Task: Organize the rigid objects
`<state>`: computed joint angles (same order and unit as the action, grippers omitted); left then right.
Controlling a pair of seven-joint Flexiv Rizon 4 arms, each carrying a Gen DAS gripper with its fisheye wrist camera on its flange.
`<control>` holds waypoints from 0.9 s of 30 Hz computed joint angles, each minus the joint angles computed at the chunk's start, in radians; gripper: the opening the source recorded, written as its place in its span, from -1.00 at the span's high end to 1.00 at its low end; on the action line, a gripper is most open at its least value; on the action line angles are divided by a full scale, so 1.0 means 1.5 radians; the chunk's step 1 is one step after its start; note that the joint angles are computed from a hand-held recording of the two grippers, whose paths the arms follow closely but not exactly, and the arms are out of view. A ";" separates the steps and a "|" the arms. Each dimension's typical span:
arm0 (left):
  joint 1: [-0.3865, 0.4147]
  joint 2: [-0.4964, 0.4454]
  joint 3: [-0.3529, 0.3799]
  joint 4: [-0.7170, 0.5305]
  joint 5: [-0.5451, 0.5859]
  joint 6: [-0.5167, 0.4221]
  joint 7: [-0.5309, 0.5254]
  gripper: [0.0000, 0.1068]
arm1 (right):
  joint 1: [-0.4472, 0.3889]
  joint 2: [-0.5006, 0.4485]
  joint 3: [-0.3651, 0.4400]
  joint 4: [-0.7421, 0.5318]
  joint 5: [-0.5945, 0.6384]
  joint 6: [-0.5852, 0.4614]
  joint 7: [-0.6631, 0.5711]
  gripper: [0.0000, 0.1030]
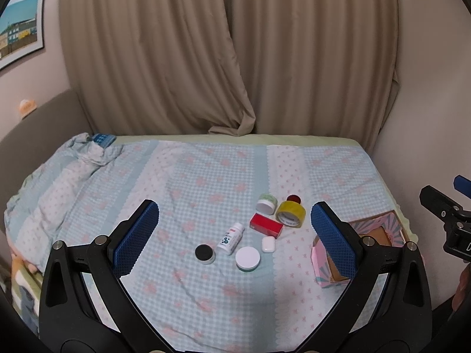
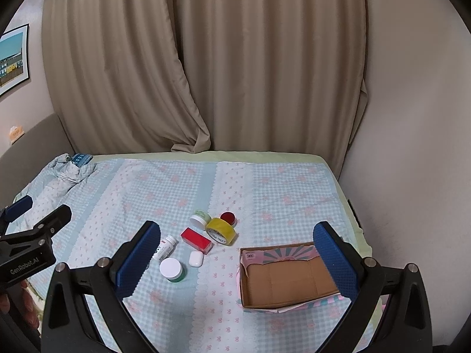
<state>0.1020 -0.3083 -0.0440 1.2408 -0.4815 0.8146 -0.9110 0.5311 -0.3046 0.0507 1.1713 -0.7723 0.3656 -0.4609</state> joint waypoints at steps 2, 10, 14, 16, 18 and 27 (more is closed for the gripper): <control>0.000 -0.002 0.000 -0.005 0.001 -0.005 -0.002 -0.92 | 0.000 0.000 0.000 0.000 -0.001 -0.002 -0.001 -1.00; 0.002 -0.007 -0.001 -0.023 0.002 -0.027 -0.009 -0.92 | 0.001 -0.001 -0.001 -0.004 -0.002 -0.004 -0.005 -1.00; 0.001 -0.009 -0.001 -0.028 0.005 -0.034 -0.013 -0.92 | 0.002 -0.002 -0.001 -0.006 -0.001 -0.006 -0.005 -1.00; 0.001 -0.011 -0.002 -0.033 0.007 -0.038 -0.015 -0.92 | 0.002 -0.001 -0.001 -0.005 -0.001 -0.005 -0.004 -1.00; 0.000 -0.010 -0.001 -0.033 0.009 -0.039 -0.017 -0.92 | 0.003 -0.002 -0.001 -0.005 -0.001 -0.005 -0.003 -1.00; -0.004 -0.014 0.001 -0.038 0.018 -0.043 -0.042 -0.92 | -0.001 0.000 0.000 -0.004 0.001 0.004 -0.012 -1.00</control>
<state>0.0964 -0.3290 -0.0419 1.1838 -0.4540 0.7494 -0.9742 0.5295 -0.3041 0.0504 1.1658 -0.7711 0.3720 -0.4785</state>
